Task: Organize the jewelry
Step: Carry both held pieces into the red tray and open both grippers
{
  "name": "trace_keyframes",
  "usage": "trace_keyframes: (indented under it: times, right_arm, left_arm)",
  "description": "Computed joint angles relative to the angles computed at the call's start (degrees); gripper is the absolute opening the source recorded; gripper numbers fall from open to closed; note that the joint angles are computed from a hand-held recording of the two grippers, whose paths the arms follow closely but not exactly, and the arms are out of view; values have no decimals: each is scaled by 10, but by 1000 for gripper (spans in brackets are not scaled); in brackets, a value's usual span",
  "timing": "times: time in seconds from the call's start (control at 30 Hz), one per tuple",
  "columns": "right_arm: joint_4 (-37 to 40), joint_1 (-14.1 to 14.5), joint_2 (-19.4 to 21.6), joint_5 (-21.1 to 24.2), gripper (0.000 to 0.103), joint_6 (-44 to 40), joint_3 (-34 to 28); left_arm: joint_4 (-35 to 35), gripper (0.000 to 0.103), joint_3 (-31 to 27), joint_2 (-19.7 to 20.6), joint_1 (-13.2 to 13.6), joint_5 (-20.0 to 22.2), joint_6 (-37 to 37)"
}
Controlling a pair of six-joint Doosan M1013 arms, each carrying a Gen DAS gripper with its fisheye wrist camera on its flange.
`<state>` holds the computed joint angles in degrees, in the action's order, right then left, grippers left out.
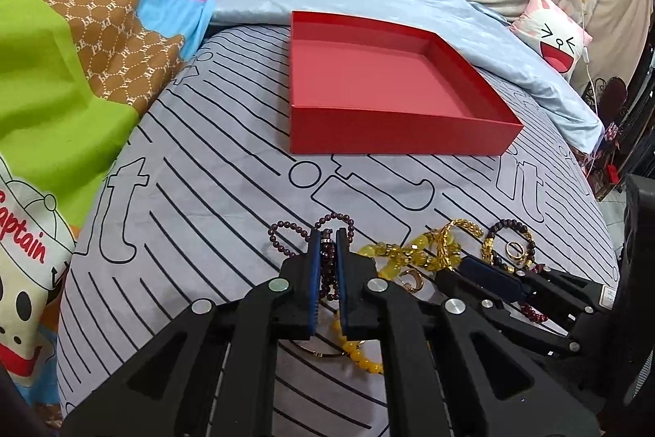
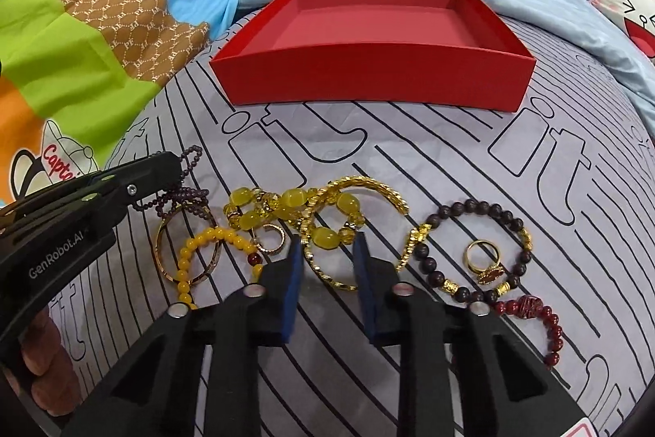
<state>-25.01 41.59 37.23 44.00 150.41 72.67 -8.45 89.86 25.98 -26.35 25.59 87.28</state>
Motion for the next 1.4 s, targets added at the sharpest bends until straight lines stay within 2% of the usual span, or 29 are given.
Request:
trace_keyframes:
  times: [0.1, 0.43, 0.57, 0.73, 0.83, 0.93, 1.03, 1.23, 1.4]
  right_arm:
    - [5, -1, -3, -5, 4, -8, 2]
    - [-24, -6, -26, -19, 4, 11, 7]
    - [-17, -22, -33, -26, 4, 2, -1]
    - [-10, -53, -25, -23, 4, -33, -39]
    - [33, -81, -8, -24, 4, -76, -73]
    - [92, -110, 18, -14, 4, -127, -118]
    - [128, -129, 46, 7, 4, -161, -163]
    - [164, -151, 111, 70, 5, -228, -265]
    - [188, -161, 149, 100, 6, -252, -318]
  left_arm:
    - [-8, 7, -2, 1, -1, 2, 10]
    - [-38, 7, -20, 0, 0, 2, 54]
    - [-60, 7, -46, 6, 2, 5, 88]
    - [-85, 7, -119, 38, 5, 22, 141]
    - [-96, 7, -178, 69, 7, 43, 161]
    - [-72, 7, -238, 105, 6, 64, 153]
    - [-70, 7, -310, 151, 9, 106, 142]
    - [-44, 7, -414, 221, 10, 157, 110]
    - [-28, 7, -461, 256, 9, 180, 106]
